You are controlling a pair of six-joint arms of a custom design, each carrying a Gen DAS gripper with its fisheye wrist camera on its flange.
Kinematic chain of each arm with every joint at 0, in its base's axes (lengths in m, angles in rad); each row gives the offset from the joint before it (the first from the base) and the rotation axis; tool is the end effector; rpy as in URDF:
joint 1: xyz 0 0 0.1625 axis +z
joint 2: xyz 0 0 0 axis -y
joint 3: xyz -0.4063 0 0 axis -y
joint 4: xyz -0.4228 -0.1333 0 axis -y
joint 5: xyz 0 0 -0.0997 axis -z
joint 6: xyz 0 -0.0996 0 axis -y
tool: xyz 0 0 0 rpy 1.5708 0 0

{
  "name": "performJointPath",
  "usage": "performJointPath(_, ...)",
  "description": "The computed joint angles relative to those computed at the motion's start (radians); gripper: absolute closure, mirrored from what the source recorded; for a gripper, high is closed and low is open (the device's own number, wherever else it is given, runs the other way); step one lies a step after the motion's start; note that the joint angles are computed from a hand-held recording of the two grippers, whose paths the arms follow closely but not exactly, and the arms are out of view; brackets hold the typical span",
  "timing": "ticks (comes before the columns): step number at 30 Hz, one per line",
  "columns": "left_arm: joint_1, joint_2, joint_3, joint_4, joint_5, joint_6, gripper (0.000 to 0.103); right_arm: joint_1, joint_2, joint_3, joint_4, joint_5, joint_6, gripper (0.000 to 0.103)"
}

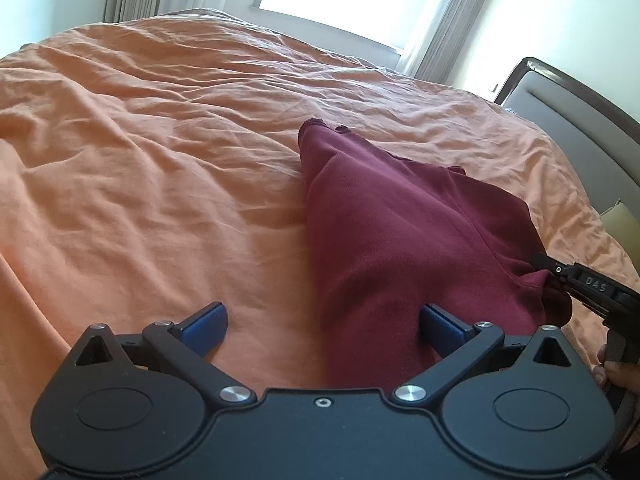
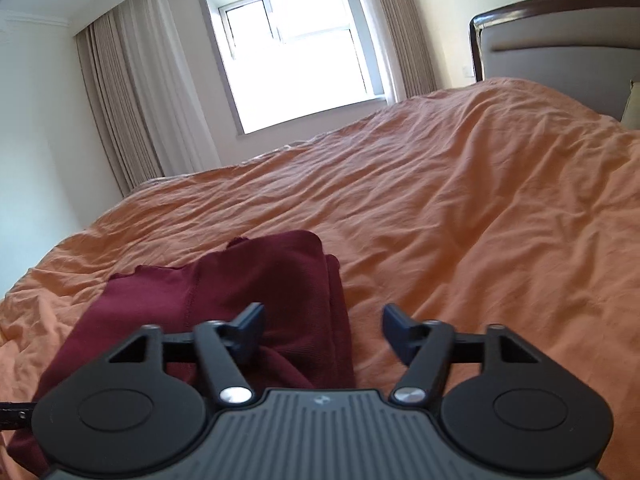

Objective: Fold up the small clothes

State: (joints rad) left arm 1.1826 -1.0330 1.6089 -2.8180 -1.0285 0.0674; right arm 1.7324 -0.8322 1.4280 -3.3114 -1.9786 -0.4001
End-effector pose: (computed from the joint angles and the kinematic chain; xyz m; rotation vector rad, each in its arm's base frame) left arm -0.0917 -0.7121 0.2764 0.3342 2.5343 -0.9892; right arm 0.2129 -0.7231 0.2787 0.3374 -2.2572 1.3917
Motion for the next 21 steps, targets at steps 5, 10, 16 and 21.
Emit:
performJointPath(5, -0.005, 0.002, 0.001, 0.0, 0.014, 0.0, 0.001, 0.011, 0.005, 0.005, 0.026, -0.041, 0.023, 0.006)
performJointPath(10, -0.008, 0.001, 0.006, -0.002, 0.019, 0.002, 0.001, 0.0, -0.009, 0.047, 0.013, -0.089, 0.071, 0.003)
performJointPath(16, -0.008, -0.01, 0.018, 0.001, 0.015, 0.008, 0.001, -0.013, -0.035, 0.101, -0.025, -0.088, 0.047, 0.002)
performJointPath(21, -0.008, -0.015, 0.026, -0.003, 0.014, 0.012, 0.001, -0.011, -0.032, 0.109, -0.05, -0.105, 0.009, 0.002)
